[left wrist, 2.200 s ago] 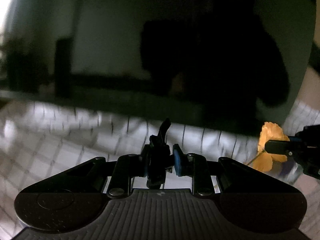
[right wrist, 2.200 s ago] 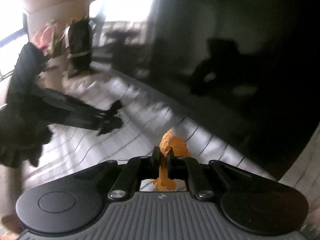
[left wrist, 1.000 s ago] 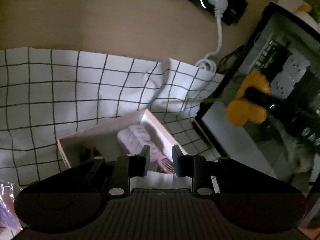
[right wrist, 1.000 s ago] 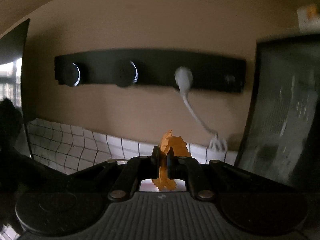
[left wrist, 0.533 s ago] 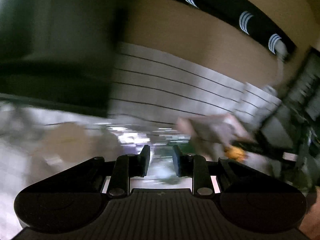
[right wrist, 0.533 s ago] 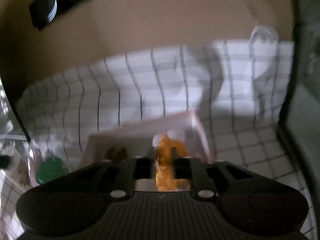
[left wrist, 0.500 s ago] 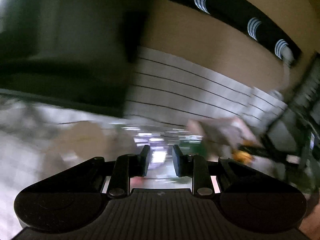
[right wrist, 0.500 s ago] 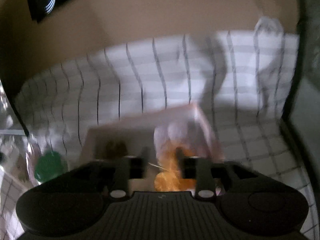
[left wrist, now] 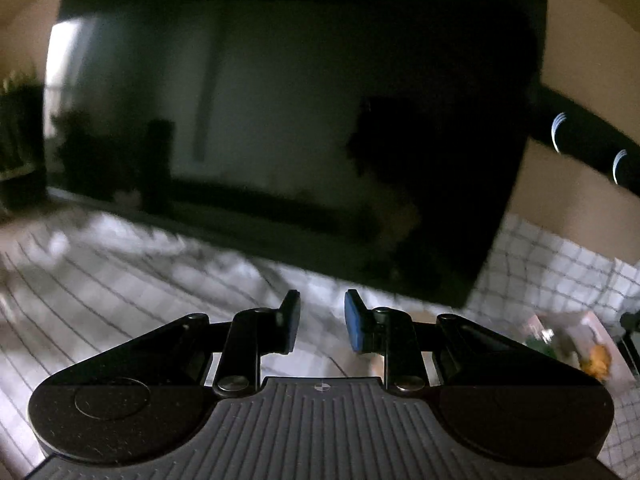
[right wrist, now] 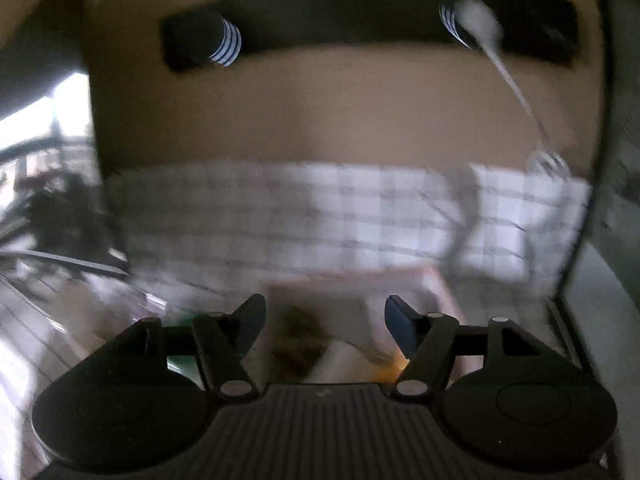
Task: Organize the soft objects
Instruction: 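Grasp the pink eraser with the left tool while the right grasps the bagged purple sponge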
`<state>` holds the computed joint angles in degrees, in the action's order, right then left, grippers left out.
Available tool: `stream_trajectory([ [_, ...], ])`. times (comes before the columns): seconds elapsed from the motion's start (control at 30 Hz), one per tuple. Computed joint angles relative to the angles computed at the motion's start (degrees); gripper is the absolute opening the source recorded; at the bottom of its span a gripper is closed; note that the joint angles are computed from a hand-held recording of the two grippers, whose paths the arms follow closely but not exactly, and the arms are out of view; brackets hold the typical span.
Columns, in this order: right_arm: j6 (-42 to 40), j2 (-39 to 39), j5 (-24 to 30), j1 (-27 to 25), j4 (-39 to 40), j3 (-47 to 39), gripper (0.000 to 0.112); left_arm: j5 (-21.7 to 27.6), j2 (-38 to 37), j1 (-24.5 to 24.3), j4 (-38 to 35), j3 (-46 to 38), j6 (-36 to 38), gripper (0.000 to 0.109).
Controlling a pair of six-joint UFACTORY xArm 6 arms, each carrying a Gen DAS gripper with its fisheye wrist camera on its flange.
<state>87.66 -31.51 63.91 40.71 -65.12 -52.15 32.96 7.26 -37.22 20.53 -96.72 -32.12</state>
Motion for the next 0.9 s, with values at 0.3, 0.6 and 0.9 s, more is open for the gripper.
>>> stream_trajectory([
  [0.3,-18.9,18.9,-13.7,1.3,4.7,-13.1,0.056,-0.2,-1.8,2.5,-13.1,1.3,15.8,0.027],
  [0.6,-63.6,29.8,-10.6,-5.2,29.8,-30.8,0.064,-0.6,-0.5,-2.9,-40.0,9.6,36.3,0.027],
  [0.9,-82.9,51.1,8.4,-16.6,56.6,-61.6,0.065,0.5,8.2,-8.6,-41.1,4.2,39.6,0.027],
])
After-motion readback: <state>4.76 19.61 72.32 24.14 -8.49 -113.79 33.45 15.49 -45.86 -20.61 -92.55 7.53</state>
